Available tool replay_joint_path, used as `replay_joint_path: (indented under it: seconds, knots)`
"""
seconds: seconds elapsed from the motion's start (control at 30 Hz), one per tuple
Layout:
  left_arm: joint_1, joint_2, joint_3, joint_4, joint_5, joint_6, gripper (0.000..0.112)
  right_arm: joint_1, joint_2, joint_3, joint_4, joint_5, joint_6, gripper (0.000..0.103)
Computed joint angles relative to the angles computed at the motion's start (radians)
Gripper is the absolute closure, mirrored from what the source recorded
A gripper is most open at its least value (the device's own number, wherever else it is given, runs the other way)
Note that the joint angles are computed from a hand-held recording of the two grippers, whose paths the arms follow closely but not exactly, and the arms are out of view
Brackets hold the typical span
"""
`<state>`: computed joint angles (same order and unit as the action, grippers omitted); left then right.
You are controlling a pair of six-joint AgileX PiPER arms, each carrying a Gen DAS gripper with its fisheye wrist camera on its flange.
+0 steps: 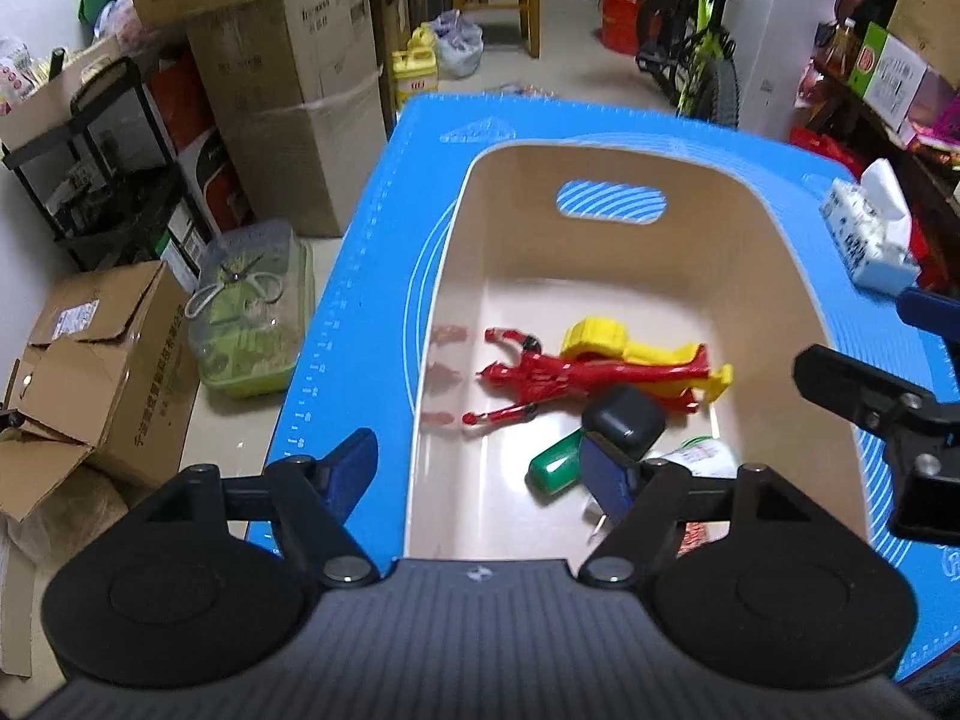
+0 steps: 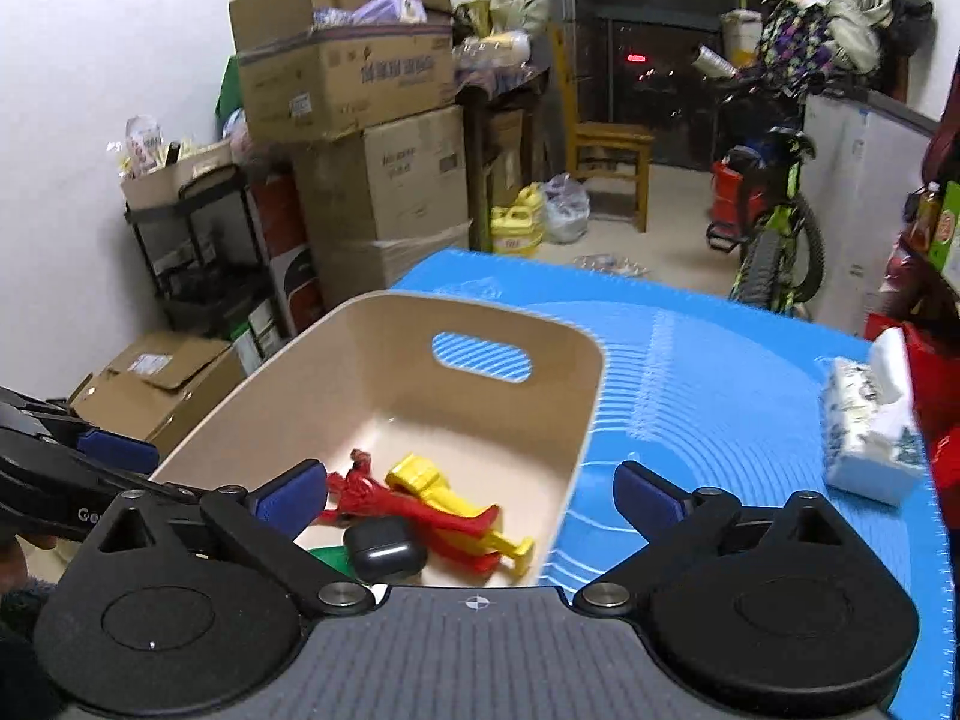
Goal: Organize rigid objects
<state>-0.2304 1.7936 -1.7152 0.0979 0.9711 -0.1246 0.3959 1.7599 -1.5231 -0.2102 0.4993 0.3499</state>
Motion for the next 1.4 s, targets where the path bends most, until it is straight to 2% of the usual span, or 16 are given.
replay_joint_path:
  seconds: [0.43,0.83,1.4]
  knots:
    - [-0.113,-0.155,0.047,0.118,-0.011,-0.150,0.037,0.047,-0.230,0.132,-0.258,0.096,0.280,0.002]
    - [-0.231,-0.315,0.194,0.228,-0.008,-0.298,0.037,0.201,-0.450,0.277,-0.473,0.276,0.542,0.002]
    - [-0.389,-0.466,0.418,0.335,-0.032,-0.474,0.037,0.427,-0.651,0.500,-0.614,0.496,0.841,0.002]
